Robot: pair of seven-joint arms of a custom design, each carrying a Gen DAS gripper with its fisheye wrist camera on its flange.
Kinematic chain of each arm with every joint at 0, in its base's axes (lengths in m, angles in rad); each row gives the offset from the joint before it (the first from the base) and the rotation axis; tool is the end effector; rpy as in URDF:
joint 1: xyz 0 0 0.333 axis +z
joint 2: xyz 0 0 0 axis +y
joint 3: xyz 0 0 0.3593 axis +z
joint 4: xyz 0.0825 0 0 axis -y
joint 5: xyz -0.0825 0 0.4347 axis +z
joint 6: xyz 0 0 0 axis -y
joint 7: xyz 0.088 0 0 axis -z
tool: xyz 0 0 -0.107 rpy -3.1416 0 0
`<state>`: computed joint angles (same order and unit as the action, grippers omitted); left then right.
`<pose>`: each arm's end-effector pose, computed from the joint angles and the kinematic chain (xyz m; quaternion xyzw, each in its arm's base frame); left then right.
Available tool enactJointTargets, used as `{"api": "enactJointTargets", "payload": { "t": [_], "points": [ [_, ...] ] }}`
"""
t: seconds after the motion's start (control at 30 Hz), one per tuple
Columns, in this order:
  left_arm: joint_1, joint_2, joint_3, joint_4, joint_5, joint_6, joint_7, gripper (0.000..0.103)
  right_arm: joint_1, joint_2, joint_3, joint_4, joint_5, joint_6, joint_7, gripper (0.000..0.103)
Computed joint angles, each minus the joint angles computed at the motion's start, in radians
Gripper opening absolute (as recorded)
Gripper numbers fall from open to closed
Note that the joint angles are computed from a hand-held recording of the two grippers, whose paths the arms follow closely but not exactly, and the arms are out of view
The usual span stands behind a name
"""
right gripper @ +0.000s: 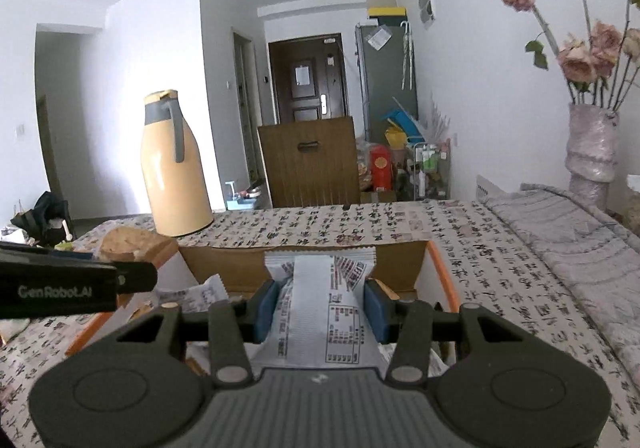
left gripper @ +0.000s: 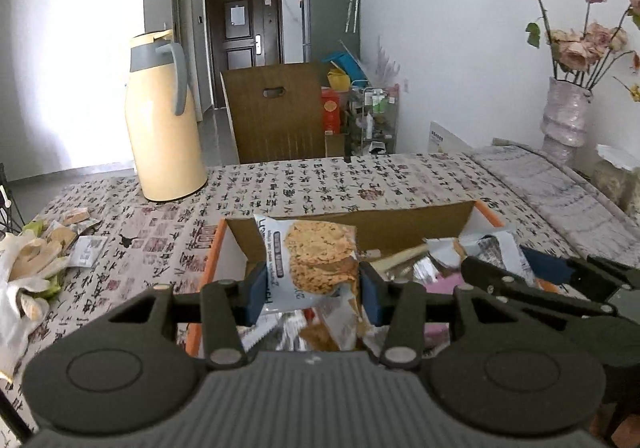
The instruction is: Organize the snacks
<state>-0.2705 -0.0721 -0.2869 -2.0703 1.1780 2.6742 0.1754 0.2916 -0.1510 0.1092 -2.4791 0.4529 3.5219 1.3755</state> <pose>0.5047 -0.3522 0.5443 -0.5900 0.6420 -0.3430 0.3493 0.5021 0.1572 0.4959 -0.6117 0.5679 -0.3145 0.4521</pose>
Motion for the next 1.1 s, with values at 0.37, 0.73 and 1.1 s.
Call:
{"api": "enactJointTargets", "payload": {
  "t": [0.37, 0.73, 1.1],
  "points": [
    [0.008, 0.024, 0.021, 0.008, 0.079, 0.022, -0.072, 0.088, -0.009, 0.085, 0.04, 0.082, 0.205, 0.004, -0.186, 0.079],
    [0.039, -0.107, -0.004, -0.12, 0.188, 0.049, -0.227, 0.103, 0.029, -0.006, 0.045, -0.002, 0.36, 0.05, -0.293, 0.103],
    [0.072, -0.356, -0.06, -0.35, 0.194, 0.148, -0.308, 0.103, -0.025, -0.303, 0.166, -0.256, 0.329, -0.018, -0.195, 0.103]
  ]
}}
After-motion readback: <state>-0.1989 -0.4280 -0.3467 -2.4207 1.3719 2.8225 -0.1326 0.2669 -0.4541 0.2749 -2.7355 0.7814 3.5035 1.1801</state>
